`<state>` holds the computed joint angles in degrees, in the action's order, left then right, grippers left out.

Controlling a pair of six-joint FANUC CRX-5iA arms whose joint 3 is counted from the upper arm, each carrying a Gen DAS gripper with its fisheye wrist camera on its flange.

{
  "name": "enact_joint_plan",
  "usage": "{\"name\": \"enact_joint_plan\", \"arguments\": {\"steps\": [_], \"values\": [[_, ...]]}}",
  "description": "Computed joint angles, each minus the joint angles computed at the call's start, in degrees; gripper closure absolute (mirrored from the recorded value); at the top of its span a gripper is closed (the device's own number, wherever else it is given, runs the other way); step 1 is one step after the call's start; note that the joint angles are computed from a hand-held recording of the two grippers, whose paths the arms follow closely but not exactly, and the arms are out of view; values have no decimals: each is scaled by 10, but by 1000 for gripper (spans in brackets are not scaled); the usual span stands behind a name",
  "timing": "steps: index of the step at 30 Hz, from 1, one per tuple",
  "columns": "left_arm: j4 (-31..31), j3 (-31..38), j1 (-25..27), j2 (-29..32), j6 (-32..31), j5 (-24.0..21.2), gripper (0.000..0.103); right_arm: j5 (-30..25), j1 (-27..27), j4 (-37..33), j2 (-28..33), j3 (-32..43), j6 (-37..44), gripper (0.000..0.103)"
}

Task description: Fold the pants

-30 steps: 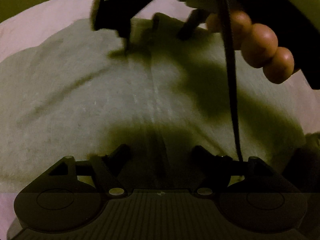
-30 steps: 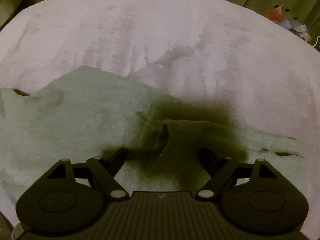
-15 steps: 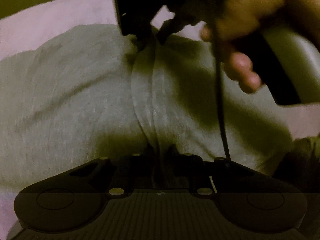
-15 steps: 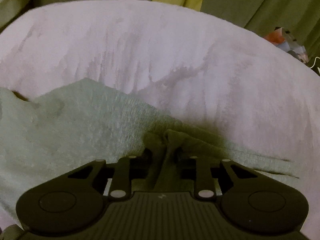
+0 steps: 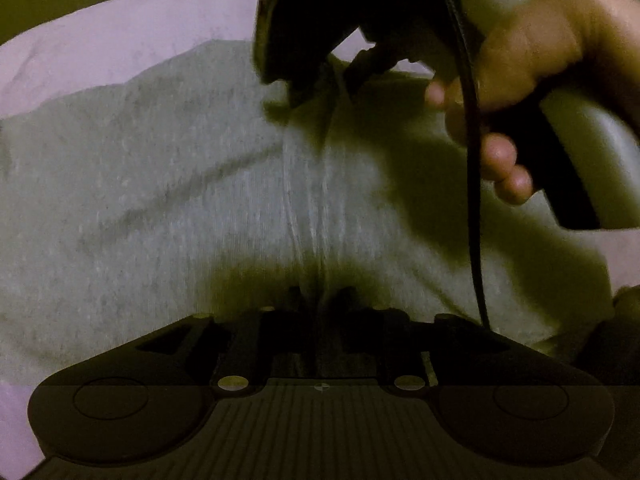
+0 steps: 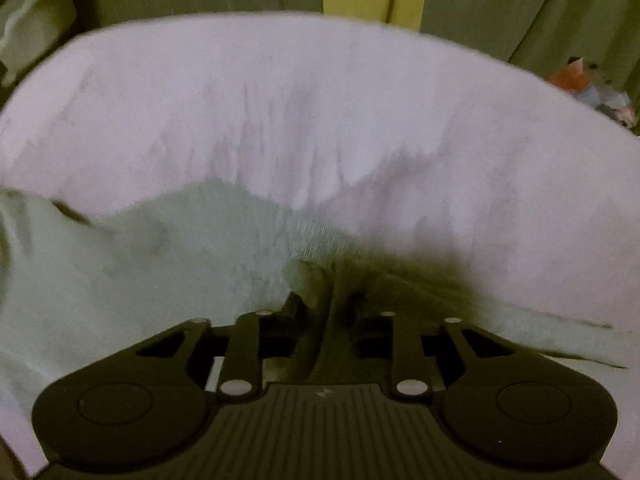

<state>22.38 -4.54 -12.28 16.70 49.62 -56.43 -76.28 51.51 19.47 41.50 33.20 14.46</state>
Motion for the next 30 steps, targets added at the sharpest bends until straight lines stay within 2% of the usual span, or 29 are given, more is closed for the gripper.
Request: {"name": "enact_joint_plan", "arguments": {"steps": [1, 2, 3, 5, 9, 11, 13, 14, 15, 17, 19, 20, 22, 24, 25, 26, 28, 29, 30], "values": [[3, 8, 3, 5, 3, -14, 51, 6, 2, 5, 2, -4, 13, 63], [9, 14, 7, 13, 7, -23, 48, 15, 3, 7, -3, -12, 18, 53], [8, 16, 12, 12, 19, -26, 47, 36, 4, 5, -19, -28, 13, 36], [-8, 14, 13, 4, 31, -11, 47, 69, 6, 10, -56, -68, -24, 28], [-13, 2, 23, -17, 39, 14, 38, 111, 31, 83, -125, -170, -132, 26], [-26, 10, 26, -20, 66, 16, 36, 113, 38, 65, -135, -184, -145, 28], [-28, 6, 38, -30, 87, 21, 32, 91, 39, 19, -119, -166, -114, 45], [-25, 3, 47, -37, 95, 22, 31, 71, 40, -8, -107, -153, -99, 59], [-26, 7, 55, -42, 111, 18, 29, 56, 41, -31, -93, -142, -85, 60], [-30, 11, 71, -48, 146, 24, 28, 58, 57, 1, -85, -157, -97, 60], [-57, 20, 86, -54, 192, 25, 28, 29, 66, 20, -66, -134, -88, 56], [-64, 18, 89, -56, 207, 35, 28, 19, 66, 18, -57, -121, -79, 51], [-68, -10, 105, -77, 227, 83, 27, 5, 64, 13, -45, -103, -61, 45], [-44, -40, 124, -92, 205, 121, 23, 5, 60, 10, -44, -101, -55, 37], [-12, -54, 138, -93, 178, 130, 22, 6, 59, 10, -47, -104, -52, 35], [42, -71, 155, -93, 144, 134, 21, 4, 58, 7, -46, -103, -47, 32], [162, -105, 181, -84, 82, 139, 9, -17, 53, -6, -40, -84, -35, 26], [201, -111, 192, -77, 74, 136, 9, -45, 52, -12, -32, -62, -34, 19], [227, -117, 200, -71, 71, 139, 9, -71, 52, -9, -19, -37, -43, 19]]}}
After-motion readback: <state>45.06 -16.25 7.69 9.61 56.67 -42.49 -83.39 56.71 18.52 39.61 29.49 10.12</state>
